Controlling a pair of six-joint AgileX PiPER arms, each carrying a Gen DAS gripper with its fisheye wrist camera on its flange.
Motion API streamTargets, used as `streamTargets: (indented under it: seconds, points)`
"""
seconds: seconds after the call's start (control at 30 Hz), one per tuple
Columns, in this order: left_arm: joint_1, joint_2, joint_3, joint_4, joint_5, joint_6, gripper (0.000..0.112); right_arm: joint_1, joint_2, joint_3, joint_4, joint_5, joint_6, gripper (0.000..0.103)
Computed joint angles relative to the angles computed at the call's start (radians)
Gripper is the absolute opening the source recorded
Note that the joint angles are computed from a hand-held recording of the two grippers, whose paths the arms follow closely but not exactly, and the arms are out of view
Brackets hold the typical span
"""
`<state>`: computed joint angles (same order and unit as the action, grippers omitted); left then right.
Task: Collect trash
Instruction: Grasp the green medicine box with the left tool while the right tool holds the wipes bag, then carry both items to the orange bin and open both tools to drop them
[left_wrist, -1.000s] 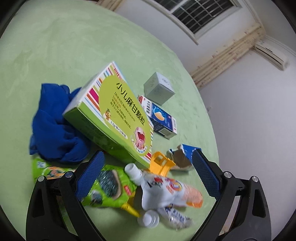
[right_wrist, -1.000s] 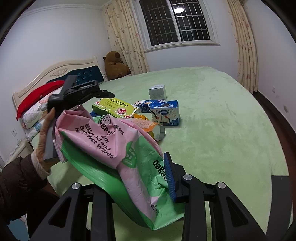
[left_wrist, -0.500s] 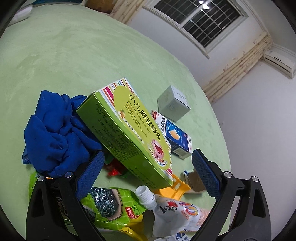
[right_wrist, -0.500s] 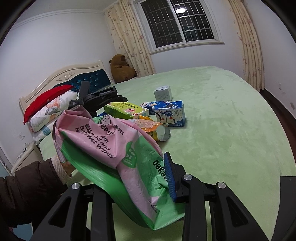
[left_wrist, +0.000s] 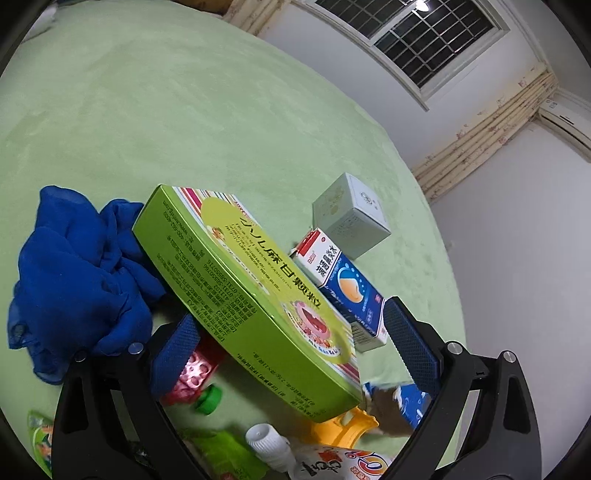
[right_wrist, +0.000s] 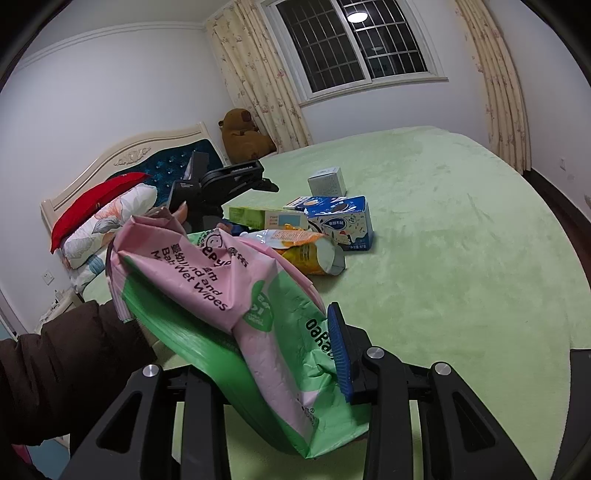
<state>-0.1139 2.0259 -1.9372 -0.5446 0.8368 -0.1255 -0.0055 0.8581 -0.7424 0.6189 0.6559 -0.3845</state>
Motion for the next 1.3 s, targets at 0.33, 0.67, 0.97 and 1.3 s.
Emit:
streamTargets:
  seconds: [0.33, 0.67, 0.97, 1.3]
  points:
    - [0.092, 0.139, -0.096, -0.290, 0.186, 0.168, 0.040, -0.015, 0.002, 0.006, 0.028, 0.001, -0.017, 0.034]
    - [0.083, -0.055, 0.060, -0.256, 0.160, 0.309, 0.034, 0.001, -0.019, 0.004, -0.021, -0.002, 0.036, 0.034]
    - [0.149, -0.457, 0.403, -0.246, 0.155, 0.527, 0.034, 0.152, -0.083, -0.061, -0.315, 0.029, 0.354, 0.034]
    - [0.043, -0.891, 0.670, 0.079, 0.070, 0.480, 0.034, 0.509, -0.132, -0.123, -0.790, 0.124, 0.908, 0.034]
